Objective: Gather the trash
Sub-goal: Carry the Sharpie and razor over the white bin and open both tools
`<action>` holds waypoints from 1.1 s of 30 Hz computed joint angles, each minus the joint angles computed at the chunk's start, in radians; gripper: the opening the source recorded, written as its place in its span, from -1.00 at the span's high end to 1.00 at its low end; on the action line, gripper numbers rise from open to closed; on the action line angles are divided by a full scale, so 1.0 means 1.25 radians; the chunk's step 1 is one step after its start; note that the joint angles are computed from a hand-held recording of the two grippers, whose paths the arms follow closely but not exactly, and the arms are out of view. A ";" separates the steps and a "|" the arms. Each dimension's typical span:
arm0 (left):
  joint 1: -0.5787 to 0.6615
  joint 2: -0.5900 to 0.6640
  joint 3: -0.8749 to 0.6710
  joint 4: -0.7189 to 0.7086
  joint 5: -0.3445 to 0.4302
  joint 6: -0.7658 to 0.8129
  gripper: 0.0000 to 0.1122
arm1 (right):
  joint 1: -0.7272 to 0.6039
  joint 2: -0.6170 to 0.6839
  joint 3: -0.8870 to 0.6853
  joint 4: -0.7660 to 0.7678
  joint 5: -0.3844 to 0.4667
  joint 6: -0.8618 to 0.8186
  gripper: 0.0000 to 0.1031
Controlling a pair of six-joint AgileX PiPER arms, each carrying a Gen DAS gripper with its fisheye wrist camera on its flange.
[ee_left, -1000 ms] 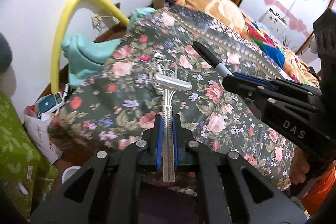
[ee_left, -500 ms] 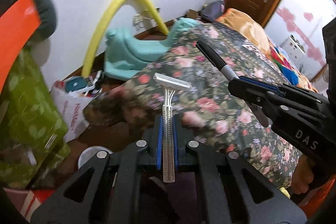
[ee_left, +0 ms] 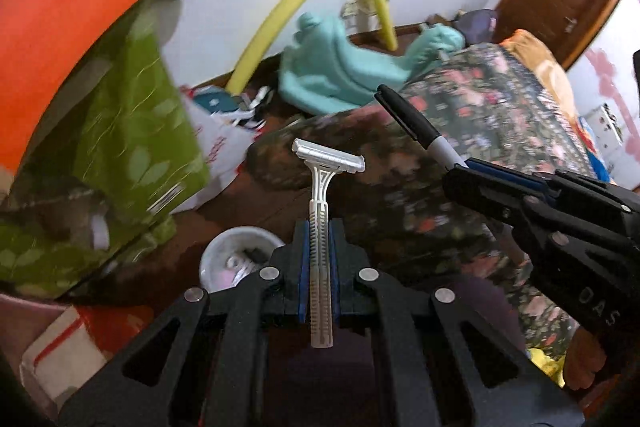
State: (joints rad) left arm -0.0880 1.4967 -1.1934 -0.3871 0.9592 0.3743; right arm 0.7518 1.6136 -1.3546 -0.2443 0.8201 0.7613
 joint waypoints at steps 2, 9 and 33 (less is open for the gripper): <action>0.032 0.019 0.012 -0.001 -0.003 0.020 0.87 | 0.006 0.041 -0.031 0.029 -0.002 -0.022 0.80; 0.090 0.086 0.042 0.014 -0.027 0.044 0.87 | 0.007 0.175 -0.128 0.125 0.005 -0.111 0.80; 0.128 0.156 0.047 0.068 -0.061 0.032 0.69 | -0.036 0.283 -0.228 0.236 0.065 -0.197 0.39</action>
